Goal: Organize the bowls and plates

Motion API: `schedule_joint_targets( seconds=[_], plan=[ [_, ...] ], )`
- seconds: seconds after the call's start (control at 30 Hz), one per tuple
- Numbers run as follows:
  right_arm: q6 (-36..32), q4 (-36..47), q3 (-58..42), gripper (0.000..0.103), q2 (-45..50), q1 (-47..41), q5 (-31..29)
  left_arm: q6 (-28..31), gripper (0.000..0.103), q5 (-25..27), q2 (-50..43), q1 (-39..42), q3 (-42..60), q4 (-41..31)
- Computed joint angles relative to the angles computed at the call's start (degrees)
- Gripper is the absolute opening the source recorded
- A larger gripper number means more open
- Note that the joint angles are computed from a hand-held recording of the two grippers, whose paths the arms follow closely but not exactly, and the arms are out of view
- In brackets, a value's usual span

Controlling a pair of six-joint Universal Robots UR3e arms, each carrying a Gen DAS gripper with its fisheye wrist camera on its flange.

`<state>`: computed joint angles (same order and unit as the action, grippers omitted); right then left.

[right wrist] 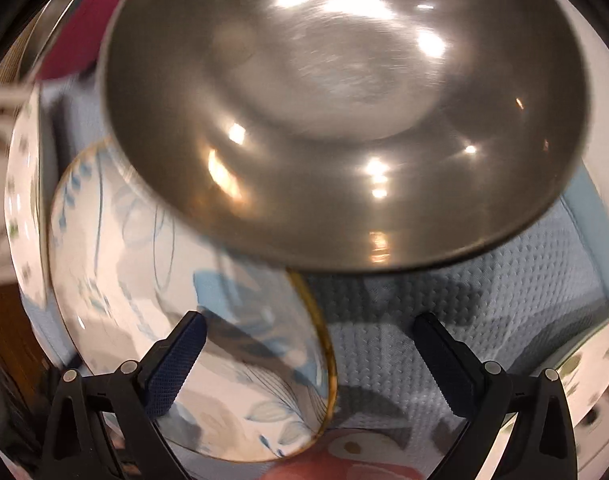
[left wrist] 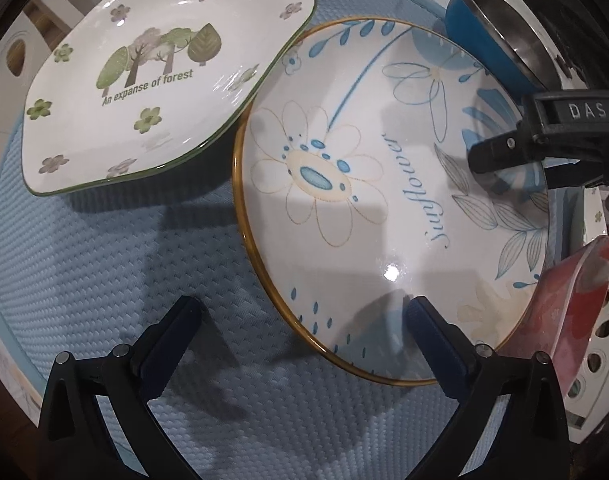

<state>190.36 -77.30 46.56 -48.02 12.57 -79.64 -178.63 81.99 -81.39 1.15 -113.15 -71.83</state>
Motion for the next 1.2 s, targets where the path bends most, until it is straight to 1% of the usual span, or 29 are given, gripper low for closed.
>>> schedule_joint_targets(
  seconds=[0.07, 0.1, 0.13, 0.17, 0.2, 0.23, 0.27, 0.3, 0.33, 0.37, 0.43, 0.47, 0.5, 0.53, 0.57, 0.6, 0.63, 0.73, 0.83, 0.87, 0.9, 0.97, 1.0, 1.03, 1.1, 1.13, 1.17, 1.2],
  plan=[
    [-0.33, -2.49, 1.18, 0.1, -0.55, 0.22, -0.4, -0.4, 0.087, 0.25, 2.14, 1.03, -0.88, 0.61],
    [-0.72, -3.43, 1.66, 0.097, -0.95, 0.32, -0.83, 0.74, 0.069, -0.39, 3.1, 2.43, -0.7, 0.42],
    [-1.06, -3.86, 1.99, 0.091, -1.48, 0.15, -1.13, 1.61, 0.05, -1.73, 4.04, 3.28, -0.38, 0.43],
    [-0.52, -5.76, 4.23, 0.081, -2.81, 0.53, -0.83, 2.89, 0.044, -2.99, 4.67, 4.33, -0.49, 0.38],
    [-0.42, -7.1, 5.39, 0.075, -3.57, 0.25, -0.51, 4.48, 0.039, -4.21, 4.4, 5.14, 0.12, -0.55],
    [-0.41, -8.73, 7.09, 0.061, -4.75, -0.24, 0.25, 5.62, 0.034, -4.94, 4.2, 5.55, 0.44, -1.01],
    [-0.42, -10.66, 9.01, 0.054, -5.88, -0.83, 1.66, 7.1, 0.032, -5.91, 4.33, 6.14, 0.44, -1.18],
    [-0.56, -12.05, 10.78, 0.046, -7.14, -1.31, 3.14, 7.68, 0.032, -5.99, 3.9, 6.3, 1.05, -1.42],
    [-0.66, -12.73, 10.86, 0.046, -7.11, -1.14, 3.09, 8.94, 0.032, -6.82, 4.44, 7.23, 0.55, -1.82],
    [-1.13, -11.77, 8.94, 0.047, -6.31, -0.23, 1.84, 9.7, 0.032, -7.54, 4.02, 7.41, 1.35, -2.59],
    [-2.23, -11.98, 8.6, 0.047, -6.15, 1.01, 0.21, 12.97, 0.032, -8.86, 3.03, 8.69, 3.0, -4.56],
    [-2.46, -11.36, 7.84, 0.047, -5.94, 1.66, -0.29, 16.49, 0.032, -9.35, 3.51, 11.12, 1.95, -5.18],
    [-2.62, -10.75, 6.92, 0.047, -5.46, 2.11, -0.43, 18.77, 0.032, -9.61, 3.8, 12.24, 2.56, -7.06],
    [-3.17, -9.49, 5.41, 0.047, -4.75, 2.47, -0.58, 18.88, 0.032, -10.57, 3.46, 10.97, 3.93, -8.32],
    [-1.57, -8.75, 4.8, 0.047, -5.0, 4.52, -0.82, 20.86, 0.032, -10.08, 4.91, 12.1, 3.8, -10.27],
    [-0.83, -9.02, 4.71, 0.047, -4.66, 5.58, -1.15, 23.69, 0.033, -10.62, 8.22, 13.62, 1.48, -12.3],
    [-0.24, -9.55, 5.25, 0.049, -4.75, 6.48, -1.07, 26.0, 0.033, -10.92, 9.63, 15.1, 1.14, -14.42],
    [0.75, -9.94, 5.69, 0.049, -5.05, 7.86, 0.07, 33.16, 0.033, -11.29, 14.87, 20.44, -1.08, -20.82],
    [2.01, -11.11, 8.13, 0.049, -5.93, 9.12, 0.75, 40.49, 0.034, -10.27, 18.58, 24.98, -2.24, -25.6],
    [2.73, -12.49, 10.84, 0.049, -7.22, 9.55, 0.93, 43.3, 0.034, -9.77, 19.64, 26.67, -1.95, -27.8],
    [5.2, -14.51, 15.54, 0.049, -9.91, 11.55, 1.2, 44.3, 0.034, -9.45, 18.63, 26.52, -1.97, -27.04],
    [7.01, -17.31, 19.02, 0.05, -11.44, 12.97, 1.16, 48.56, 0.034, -8.78, 19.71, 29.39, -1.74, -29.81],
    [8.03, -17.44, 19.76, 0.05, -12.12, 13.9, 1.21, 51.09, 0.034, -8.18, 20.29, 31.36, -1.6, -31.49],
    [9.13, -17.38, 19.7, 0.05, -12.05, 14.8, 1.37, 51.34, 0.034, -8.12, 19.88, 31.33, -1.45, -31.33],
    [11.16, -18.64, 20.92, 0.05, -12.6, 15.91, 1.89, 55.9, 0.034, -7.1, 21.04, 34.58, -0.98, -33.91],
    [12.51, -19.38, 21.52, 0.05, -12.67, 16.55, 2.41, 56.92, 0.035, -6.7, 20.9, 35.08, -0.61, -34.35],
    [14.01, -20.22, 20.48, 0.05, -11.08, 17.59, 2.59, 58.87, 0.035, -6.47, 21.19, 36.6, -0.5, -35.26],
    [15.04, -20.68, 20.38, 0.05, -10.8, 18.31, 2.67, 63.22, 0.035, -5.21, 23.61, 40.52, -1.84, -37.38]
  ],
)
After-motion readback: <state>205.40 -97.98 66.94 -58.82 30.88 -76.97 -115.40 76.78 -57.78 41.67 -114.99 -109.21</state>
